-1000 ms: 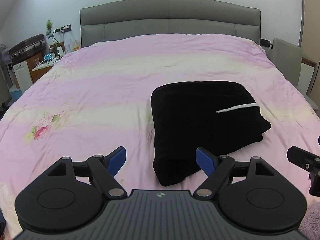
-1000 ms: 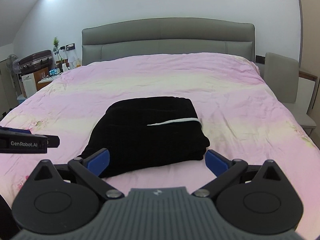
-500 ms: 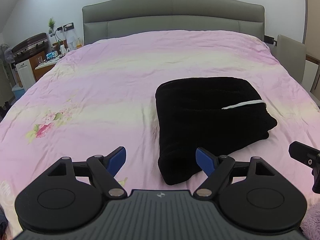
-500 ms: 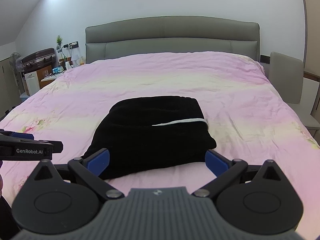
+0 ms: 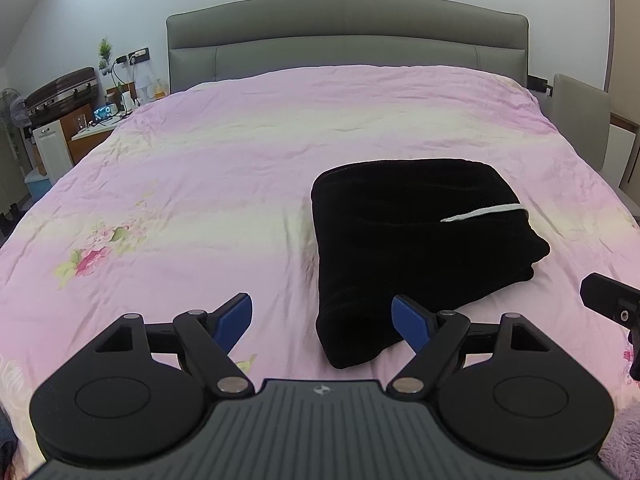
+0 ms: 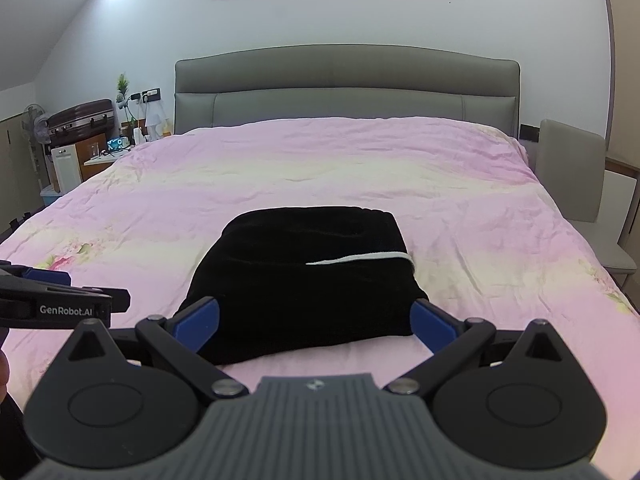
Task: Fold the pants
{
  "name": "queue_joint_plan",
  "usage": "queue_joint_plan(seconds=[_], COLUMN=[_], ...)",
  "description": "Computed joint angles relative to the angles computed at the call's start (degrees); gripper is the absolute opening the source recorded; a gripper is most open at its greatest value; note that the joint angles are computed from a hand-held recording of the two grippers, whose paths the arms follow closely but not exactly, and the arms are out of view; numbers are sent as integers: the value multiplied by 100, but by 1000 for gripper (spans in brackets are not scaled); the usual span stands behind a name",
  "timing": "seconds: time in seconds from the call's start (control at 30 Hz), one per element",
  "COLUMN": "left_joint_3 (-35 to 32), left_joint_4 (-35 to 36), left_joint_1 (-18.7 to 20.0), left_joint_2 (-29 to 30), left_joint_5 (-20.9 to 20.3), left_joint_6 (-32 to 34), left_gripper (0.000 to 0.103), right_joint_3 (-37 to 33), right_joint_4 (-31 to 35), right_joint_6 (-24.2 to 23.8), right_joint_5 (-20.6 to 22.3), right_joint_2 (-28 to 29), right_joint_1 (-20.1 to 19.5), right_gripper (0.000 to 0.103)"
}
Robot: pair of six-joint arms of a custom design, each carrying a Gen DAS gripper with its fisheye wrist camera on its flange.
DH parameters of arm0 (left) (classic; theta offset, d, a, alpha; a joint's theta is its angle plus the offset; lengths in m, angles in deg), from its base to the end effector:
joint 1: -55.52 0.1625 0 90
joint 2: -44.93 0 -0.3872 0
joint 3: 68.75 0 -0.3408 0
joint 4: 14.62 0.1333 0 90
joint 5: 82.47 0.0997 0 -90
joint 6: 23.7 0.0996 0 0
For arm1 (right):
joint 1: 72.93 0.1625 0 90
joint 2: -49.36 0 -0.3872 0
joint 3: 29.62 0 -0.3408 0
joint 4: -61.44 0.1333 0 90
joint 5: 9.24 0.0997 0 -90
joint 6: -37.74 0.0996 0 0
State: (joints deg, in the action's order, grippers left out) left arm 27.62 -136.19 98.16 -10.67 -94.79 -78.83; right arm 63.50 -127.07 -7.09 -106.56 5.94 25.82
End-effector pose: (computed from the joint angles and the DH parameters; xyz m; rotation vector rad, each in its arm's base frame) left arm -0.2645 -0.5570 0.2225 -0.0060 1.9324 -1.1137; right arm 0.2168 -0.6158 0.1787 1.0892 -2.3222 1.0553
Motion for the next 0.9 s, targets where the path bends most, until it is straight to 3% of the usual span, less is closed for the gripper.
queue_joint_plan(seconds=[0.9], left_joint_3=[32], left_joint_4=[114], left_joint_1=[-59], left_joint_2=[-10], left_joint_5=[5], left_joint_6=[-105], left_gripper=[93], right_joint_3=[48], right_joint_4=[67], right_joint_6=[-27], right_joint_5=[-55], right_joint_2=[-76], right_joint_1=[24], right_gripper=[98])
